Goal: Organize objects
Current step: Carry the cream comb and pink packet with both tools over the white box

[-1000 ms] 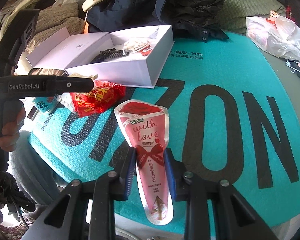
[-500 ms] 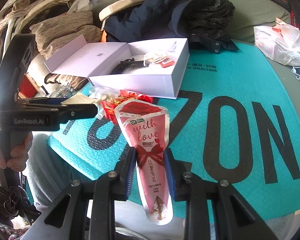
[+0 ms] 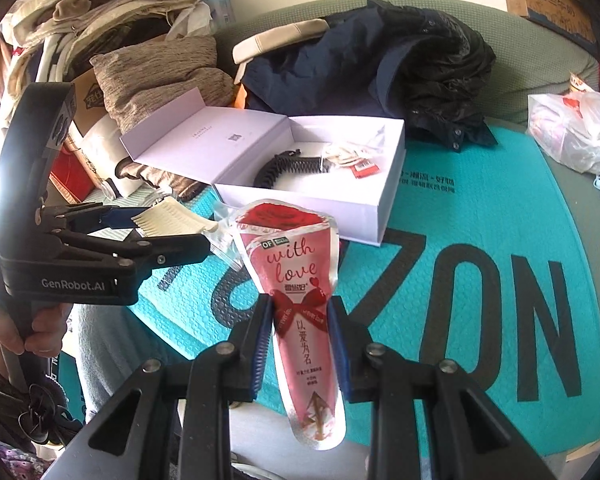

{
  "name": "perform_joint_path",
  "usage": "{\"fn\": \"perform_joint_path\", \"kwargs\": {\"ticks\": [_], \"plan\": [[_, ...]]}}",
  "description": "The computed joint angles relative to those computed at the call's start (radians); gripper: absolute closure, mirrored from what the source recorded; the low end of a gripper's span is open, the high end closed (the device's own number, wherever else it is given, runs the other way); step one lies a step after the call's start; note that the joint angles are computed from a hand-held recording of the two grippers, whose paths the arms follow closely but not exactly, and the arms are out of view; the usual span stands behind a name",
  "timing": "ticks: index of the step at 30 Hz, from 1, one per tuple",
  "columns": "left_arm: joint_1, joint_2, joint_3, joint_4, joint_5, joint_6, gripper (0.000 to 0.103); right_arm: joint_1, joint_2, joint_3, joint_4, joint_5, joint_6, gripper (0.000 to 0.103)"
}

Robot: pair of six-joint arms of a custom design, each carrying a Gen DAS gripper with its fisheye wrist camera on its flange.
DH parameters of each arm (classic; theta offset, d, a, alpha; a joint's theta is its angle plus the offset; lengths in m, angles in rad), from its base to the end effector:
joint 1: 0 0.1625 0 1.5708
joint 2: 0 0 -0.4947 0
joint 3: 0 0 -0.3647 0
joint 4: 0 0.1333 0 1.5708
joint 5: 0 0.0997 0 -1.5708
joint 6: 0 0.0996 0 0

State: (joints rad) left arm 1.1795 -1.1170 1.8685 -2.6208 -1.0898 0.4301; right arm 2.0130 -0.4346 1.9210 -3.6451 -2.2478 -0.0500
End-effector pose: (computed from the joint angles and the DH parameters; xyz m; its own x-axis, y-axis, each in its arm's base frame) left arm -0.0648 -0.6273 0.3031 -0.6401 0.5614 -0.5245 0.6947 0.7145 -0.0829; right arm 0.3232 -0.5169 -0.0019 -0.8343 -0.0571 0.5483 -0.3983 0.7502 -0.5279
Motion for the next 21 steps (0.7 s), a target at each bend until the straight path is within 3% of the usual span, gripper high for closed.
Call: {"fn": "perform_joint_path", "kwargs": {"ticks": [21], "plan": [[-0.012, 0.1, -0.149, 0.021, 0.009, 0.001, 0.021, -0.017, -0.02, -0.123, 0.072, 0.013, -0.153, 0.076]]}}
